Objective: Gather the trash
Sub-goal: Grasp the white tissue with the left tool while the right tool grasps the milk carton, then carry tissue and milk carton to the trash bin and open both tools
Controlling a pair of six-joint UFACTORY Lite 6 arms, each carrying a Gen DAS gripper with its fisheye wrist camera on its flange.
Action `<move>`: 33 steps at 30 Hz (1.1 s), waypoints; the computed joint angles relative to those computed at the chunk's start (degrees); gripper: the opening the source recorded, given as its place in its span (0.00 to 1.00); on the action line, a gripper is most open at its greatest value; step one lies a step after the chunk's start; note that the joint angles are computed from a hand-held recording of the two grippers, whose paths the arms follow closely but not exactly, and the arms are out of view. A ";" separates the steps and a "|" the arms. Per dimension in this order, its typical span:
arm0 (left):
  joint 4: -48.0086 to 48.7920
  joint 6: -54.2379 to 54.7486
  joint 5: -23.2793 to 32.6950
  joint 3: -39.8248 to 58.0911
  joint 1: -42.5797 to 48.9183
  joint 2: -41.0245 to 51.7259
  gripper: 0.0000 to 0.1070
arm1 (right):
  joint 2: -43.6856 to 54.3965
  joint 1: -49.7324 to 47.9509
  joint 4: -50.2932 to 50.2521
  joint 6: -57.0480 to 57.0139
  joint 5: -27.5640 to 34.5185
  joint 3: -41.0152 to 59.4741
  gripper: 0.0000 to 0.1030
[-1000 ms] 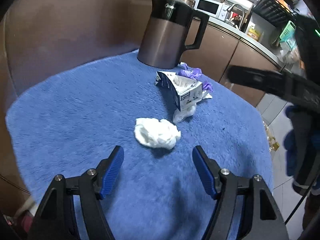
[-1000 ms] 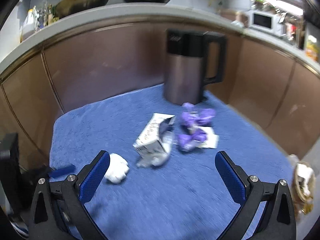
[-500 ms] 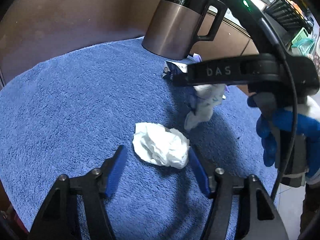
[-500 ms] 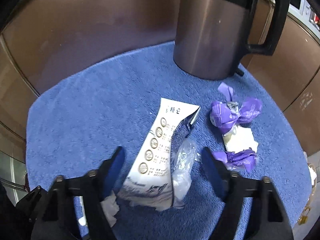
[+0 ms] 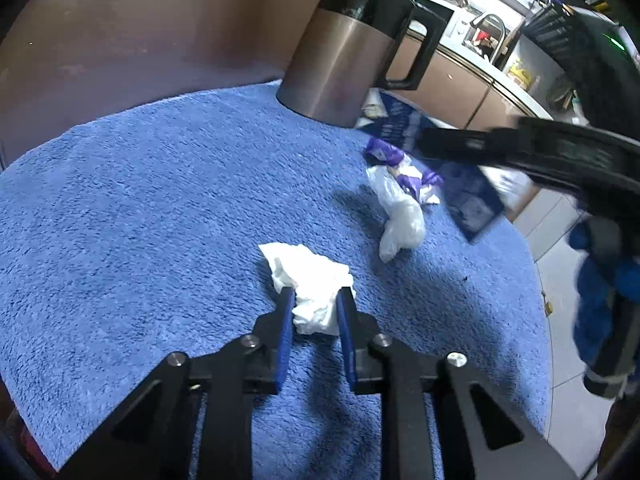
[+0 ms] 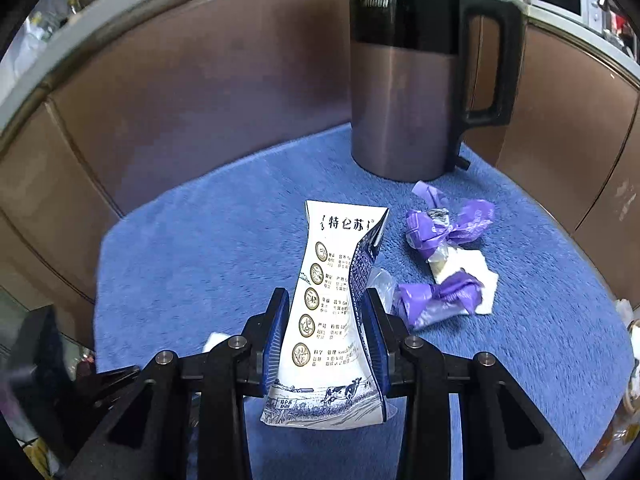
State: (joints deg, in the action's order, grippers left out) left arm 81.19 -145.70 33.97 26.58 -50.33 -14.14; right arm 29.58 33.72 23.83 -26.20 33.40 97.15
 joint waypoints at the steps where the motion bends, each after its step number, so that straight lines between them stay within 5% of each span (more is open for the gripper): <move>1: -0.68 0.30 0.51 -0.53 -0.31 -0.95 0.16 | -2.69 -0.61 2.61 -2.27 -0.45 -2.88 0.36; 7: -4.64 -1.76 4.88 -3.39 -6.89 -7.30 0.15 | -17.46 -5.59 13.90 -14.62 -0.08 -16.09 0.36; 19: -19.37 4.52 37.32 6.68 -34.37 -13.15 0.15 | -50.79 -27.69 27.83 -30.18 15.40 -37.77 0.36; 28: -18.29 7.56 61.77 26.40 -52.97 -3.69 0.14 | -63.15 -72.20 39.62 -43.76 51.76 -38.04 0.36; 33: -13.72 14.32 65.35 38.42 -55.34 3.76 0.14 | -58.69 -97.70 44.29 -52.14 69.92 -32.96 0.36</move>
